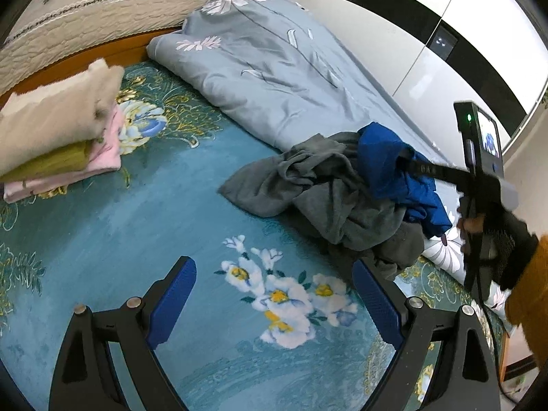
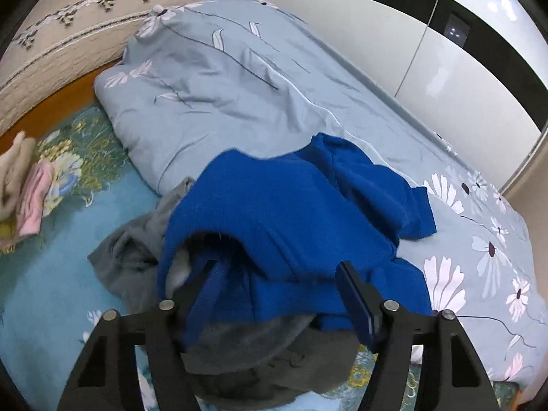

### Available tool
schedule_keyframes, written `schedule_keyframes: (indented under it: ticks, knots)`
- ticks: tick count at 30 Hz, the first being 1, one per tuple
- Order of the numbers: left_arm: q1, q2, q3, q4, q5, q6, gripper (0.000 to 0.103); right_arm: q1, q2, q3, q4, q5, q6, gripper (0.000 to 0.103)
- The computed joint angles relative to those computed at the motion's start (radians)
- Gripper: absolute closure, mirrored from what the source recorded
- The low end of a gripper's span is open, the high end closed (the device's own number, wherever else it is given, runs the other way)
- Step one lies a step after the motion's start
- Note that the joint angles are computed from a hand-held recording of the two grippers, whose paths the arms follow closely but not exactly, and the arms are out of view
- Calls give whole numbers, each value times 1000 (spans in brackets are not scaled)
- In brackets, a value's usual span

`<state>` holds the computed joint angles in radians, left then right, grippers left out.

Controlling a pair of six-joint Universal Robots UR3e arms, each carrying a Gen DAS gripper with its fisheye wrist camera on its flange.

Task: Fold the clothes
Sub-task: 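Grasp the blue sweatshirt with the right gripper and lift it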

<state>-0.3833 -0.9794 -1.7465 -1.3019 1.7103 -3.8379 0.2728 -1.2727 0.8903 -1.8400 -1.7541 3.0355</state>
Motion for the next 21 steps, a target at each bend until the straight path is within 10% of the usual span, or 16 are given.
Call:
schedule_keyframes:
  ticks: [5, 12, 21]
  knots:
    - [42, 63, -32, -47, -12, 26, 10, 26, 139, -233, 96, -13, 18, 34]
    - [118, 155, -39, -137, -33, 81, 10, -45, 301, -640, 414, 145, 147, 84]
    - [158, 205, -45, -148, -77, 77, 10, -205, -18, -316, 207, 441, 155, 96]
